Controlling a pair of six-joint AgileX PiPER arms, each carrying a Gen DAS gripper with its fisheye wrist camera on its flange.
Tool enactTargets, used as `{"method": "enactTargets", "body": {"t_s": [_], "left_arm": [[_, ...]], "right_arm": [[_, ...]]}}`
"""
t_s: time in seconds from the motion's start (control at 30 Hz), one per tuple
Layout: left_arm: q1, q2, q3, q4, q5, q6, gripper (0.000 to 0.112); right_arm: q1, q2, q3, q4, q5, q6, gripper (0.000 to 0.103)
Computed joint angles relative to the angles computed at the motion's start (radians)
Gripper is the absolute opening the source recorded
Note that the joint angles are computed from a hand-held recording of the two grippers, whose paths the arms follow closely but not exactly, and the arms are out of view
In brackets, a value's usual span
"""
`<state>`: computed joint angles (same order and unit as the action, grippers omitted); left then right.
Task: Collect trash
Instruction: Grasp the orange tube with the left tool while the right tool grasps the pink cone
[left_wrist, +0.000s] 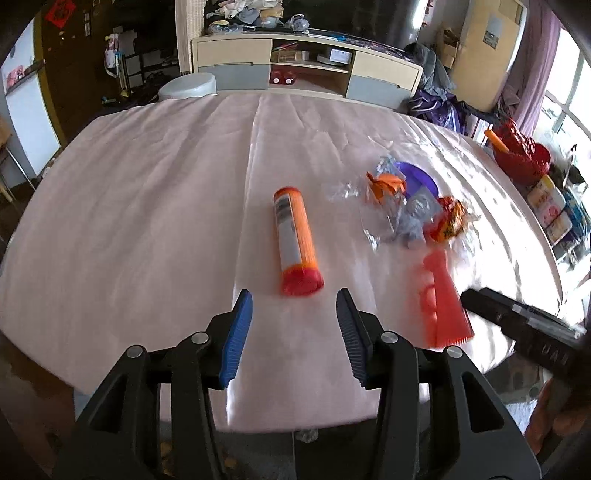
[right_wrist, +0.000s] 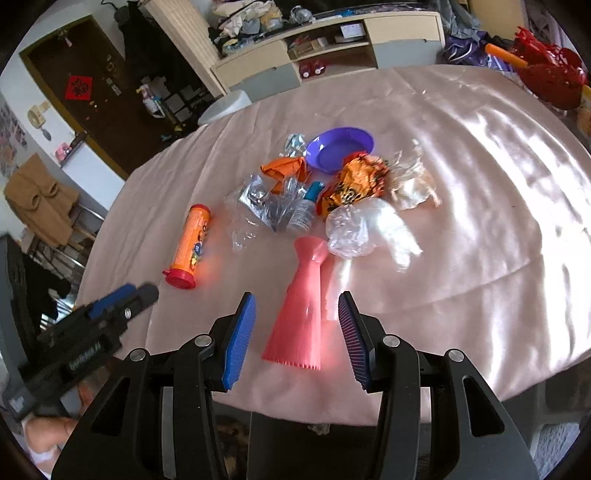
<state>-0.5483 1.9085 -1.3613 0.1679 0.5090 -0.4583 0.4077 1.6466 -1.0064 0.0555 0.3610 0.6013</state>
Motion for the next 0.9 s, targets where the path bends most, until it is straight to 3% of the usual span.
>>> {"method": "enactTargets", "body": {"t_s": [0.23, 0.4, 0.63, 0.7, 0.77, 0.9], "left_arm": [[0.052, 0.087, -0.070, -0.102, -0.036, 0.093, 0.044], [0.062, 0.144, -0.121, -0.184, -0.054, 0.173, 0.046], [0.048, 0.223, -0.202, -0.165, -0.024, 0.169, 0.045], [0.043, 0.227, -0.206, -0.137, -0.027, 0.152, 0.045], [0.039, 0.226, -0.204, -0.106, -0.023, 0.132, 0.030], [0.035, 0.207, -0.172, -0.102, -0.035, 0.130, 0.026]], "right_arm": [[0.004, 0.042, -0.006, 0.046, -0.015, -0.058, 0.048], [0.028, 0.055, -0.019, -0.025, -0.015, 0.006, 0.048], [0.055, 0.097, -0.051, -0.105, 0.006, 0.048, 0.047], [0.065, 0.100, -0.058, -0.179, 0.022, 0.109, 0.039], [0.056, 0.096, -0.048, -0.157, 0.006, 0.085, 0.032], [0.067, 0.084, -0.037, -0.214, 0.008, 0.134, 0.032]]}}
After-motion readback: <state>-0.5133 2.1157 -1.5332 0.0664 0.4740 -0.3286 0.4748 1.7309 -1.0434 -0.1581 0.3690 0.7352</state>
